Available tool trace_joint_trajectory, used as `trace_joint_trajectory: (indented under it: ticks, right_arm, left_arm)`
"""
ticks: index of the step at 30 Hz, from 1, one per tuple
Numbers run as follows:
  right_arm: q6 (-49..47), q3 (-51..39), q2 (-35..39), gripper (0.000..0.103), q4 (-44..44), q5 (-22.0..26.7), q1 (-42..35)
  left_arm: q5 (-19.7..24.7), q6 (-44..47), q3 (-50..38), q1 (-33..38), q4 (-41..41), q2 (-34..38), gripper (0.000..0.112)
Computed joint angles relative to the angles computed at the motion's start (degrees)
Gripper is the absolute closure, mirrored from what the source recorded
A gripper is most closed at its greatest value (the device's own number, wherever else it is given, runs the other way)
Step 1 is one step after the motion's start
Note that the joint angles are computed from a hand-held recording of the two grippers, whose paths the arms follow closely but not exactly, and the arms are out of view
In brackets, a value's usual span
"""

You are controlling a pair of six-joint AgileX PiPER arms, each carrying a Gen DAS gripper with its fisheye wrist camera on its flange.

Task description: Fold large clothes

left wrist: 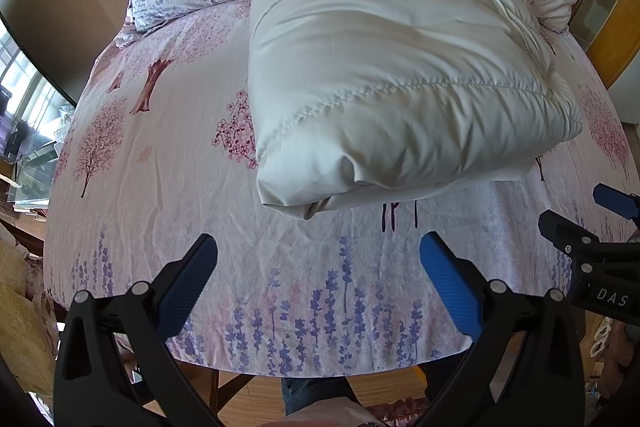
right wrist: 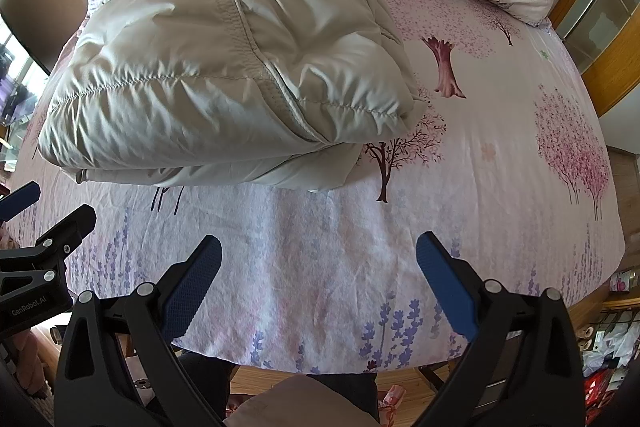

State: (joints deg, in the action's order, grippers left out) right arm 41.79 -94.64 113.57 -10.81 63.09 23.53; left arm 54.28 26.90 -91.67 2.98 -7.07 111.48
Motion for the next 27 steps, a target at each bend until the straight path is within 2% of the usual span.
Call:
trace_joint_trajectory:
  ticks: [27]
  right_arm:
    - [0.07,-0.49,0.65,0.004,0.09,-0.23,0.17]
  left_arm:
    - [0.98,0.26,-0.61,-0.18,-0.66,0.37,0.011]
